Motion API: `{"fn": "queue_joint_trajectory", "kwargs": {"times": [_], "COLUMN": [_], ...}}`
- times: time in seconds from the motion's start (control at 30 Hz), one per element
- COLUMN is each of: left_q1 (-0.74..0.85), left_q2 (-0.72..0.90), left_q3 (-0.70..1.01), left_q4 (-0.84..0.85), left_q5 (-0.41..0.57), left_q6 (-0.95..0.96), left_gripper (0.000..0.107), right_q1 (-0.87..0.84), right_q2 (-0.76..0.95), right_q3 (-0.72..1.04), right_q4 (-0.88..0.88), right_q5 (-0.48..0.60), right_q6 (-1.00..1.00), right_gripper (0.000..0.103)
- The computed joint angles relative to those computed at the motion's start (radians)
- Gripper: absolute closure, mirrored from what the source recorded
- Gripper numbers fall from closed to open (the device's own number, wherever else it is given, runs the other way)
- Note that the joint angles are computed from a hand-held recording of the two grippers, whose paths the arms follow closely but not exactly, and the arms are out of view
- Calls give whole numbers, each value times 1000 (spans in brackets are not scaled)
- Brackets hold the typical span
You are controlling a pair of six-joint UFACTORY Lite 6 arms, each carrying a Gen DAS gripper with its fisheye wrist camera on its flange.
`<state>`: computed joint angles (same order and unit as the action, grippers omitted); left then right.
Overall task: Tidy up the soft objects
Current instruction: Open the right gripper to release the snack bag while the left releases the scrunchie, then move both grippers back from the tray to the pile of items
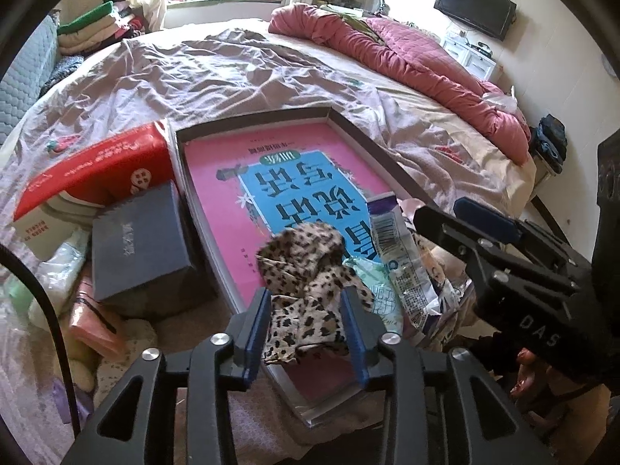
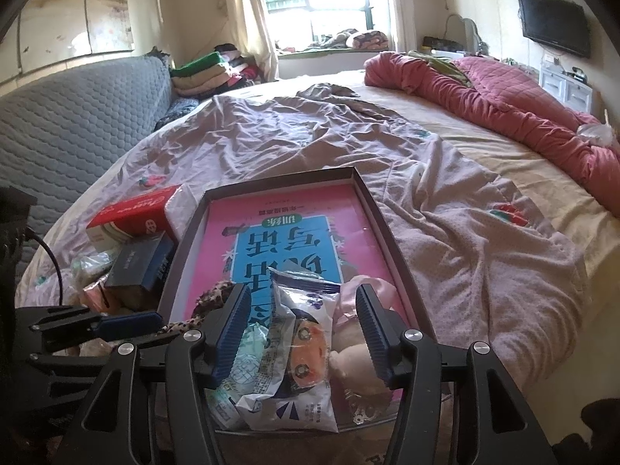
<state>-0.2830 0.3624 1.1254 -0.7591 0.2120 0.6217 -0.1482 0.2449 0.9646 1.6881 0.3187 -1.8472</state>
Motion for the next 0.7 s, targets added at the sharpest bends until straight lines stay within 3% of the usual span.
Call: {"fn": "queue_joint_trajectory", "kwargs": {"times": [0.27, 0.43, 0.7], "left_q1": [0, 8, 21], "left_q2": [-58, -118, -183], "left_q3": [-31, -64, -102], "left_q4": [68, 40, 85], "left_q5": [7, 12, 12], "left_q6": [-67, -33, -76], "left_gripper": [61, 52, 50], "right_q1": [11, 21, 23], "right_q2": [-35, -64, -97], "right_q3": [-17, -33, -43], "right_q4": [8, 10, -35], "right_q5": [-21, -39, -41], "right_q6": [2, 13, 67], "right_gripper": [43, 43, 42]}}
